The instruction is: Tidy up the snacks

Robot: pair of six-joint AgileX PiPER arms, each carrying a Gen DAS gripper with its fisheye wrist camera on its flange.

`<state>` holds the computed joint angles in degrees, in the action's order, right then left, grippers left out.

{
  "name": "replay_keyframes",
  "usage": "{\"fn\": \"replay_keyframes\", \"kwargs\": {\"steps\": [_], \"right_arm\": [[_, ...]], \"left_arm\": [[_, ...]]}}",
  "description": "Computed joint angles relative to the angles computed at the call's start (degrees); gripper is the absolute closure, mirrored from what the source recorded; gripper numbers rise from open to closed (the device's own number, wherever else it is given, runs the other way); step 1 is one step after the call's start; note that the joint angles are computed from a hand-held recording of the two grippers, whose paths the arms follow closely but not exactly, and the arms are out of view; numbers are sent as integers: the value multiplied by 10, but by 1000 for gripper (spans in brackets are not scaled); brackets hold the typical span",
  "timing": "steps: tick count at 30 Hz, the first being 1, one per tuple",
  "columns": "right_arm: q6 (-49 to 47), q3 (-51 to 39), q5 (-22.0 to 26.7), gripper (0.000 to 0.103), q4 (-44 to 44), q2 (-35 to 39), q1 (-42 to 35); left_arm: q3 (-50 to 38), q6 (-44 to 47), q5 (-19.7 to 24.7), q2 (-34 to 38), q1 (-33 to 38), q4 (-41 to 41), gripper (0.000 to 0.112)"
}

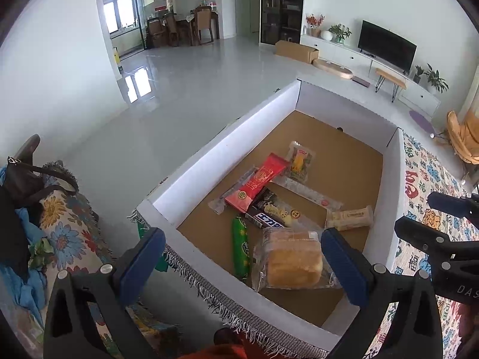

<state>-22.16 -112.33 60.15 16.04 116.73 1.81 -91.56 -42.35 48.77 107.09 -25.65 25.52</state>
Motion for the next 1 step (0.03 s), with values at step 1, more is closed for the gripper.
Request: {"fn": "replay_keyframes", "kwargs": {"steps": [1], "right_arm": [[-1,1,0,24,1,0,-1]], "left_arm": [[-2,1,1,1,0,-1,10]]}}
